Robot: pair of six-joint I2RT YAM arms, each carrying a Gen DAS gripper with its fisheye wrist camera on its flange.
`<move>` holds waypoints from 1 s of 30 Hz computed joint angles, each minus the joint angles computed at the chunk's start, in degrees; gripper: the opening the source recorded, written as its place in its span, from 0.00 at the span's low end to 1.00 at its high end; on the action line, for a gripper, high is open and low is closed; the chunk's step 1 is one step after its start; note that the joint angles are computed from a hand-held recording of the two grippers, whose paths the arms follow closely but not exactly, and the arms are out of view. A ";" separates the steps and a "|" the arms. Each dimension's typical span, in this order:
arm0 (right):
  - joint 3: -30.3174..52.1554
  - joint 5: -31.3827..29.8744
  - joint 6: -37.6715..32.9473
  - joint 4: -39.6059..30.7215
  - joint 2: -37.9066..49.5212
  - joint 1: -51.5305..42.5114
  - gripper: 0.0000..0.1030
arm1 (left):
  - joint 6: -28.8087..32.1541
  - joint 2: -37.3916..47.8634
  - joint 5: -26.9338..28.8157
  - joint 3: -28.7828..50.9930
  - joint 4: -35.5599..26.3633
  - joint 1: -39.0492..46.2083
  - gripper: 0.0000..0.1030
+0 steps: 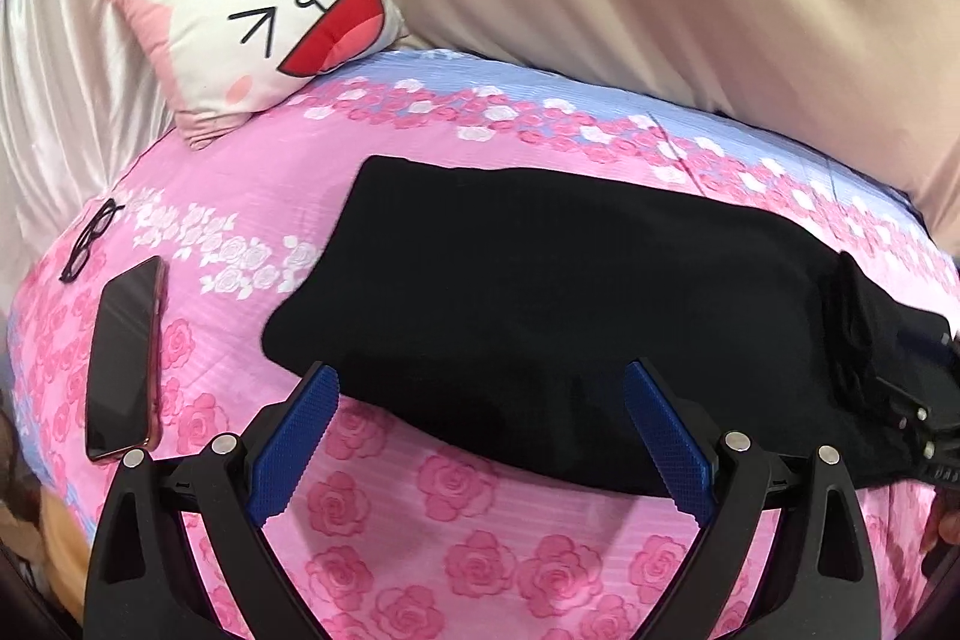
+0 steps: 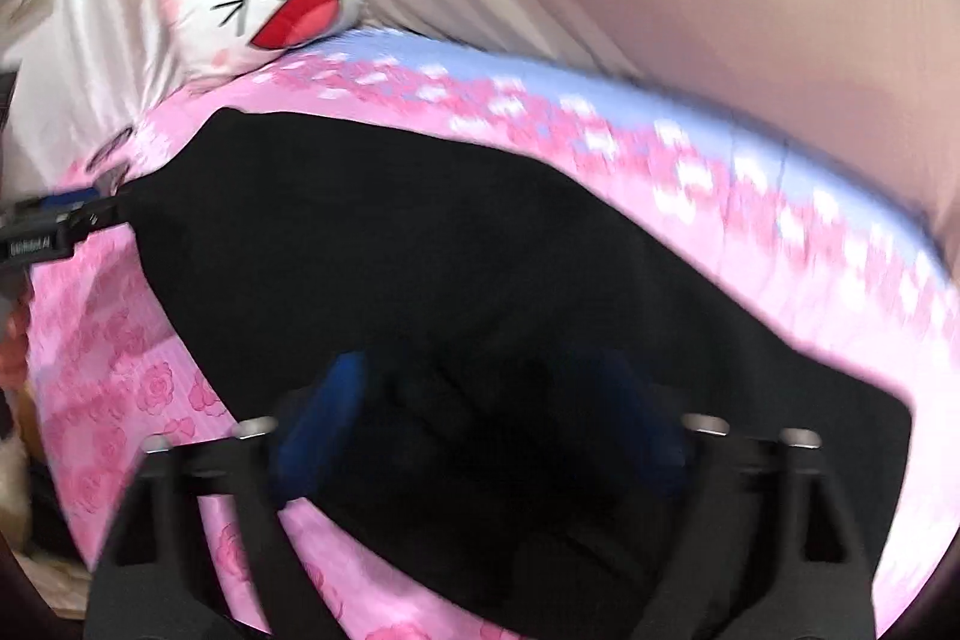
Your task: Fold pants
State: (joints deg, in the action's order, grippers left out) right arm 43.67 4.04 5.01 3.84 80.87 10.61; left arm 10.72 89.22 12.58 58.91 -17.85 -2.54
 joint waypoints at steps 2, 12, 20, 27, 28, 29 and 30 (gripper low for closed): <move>3.02 0.60 -1.17 -2.68 2.30 2.19 0.62 | -0.25 0.33 -0.56 0.06 -0.33 -0.93 0.91; 4.25 0.24 5.06 -6.60 -2.00 4.37 0.13 | -0.18 1.60 -3.35 0.14 0.17 -1.11 0.91; 4.29 0.13 4.33 -4.39 -0.23 9.14 0.40 | -4.71 7.99 1.63 7.34 -4.36 7.32 0.91; -6.23 6.97 7.47 -7.89 -19.82 9.08 0.68 | -11.72 21.05 12.29 20.90 -13.69 14.80 0.91; -6.32 7.46 7.80 -8.89 -20.67 8.54 0.72 | -13.27 22.16 12.62 21.73 -13.31 14.46 0.91; -7.04 8.70 8.69 -10.86 -22.79 8.21 0.78 | -14.16 21.96 11.63 21.44 -11.82 13.72 0.91; -8.33 9.18 9.19 -11.39 -24.56 7.65 0.80 | -14.42 22.53 11.76 22.16 -11.81 13.13 0.91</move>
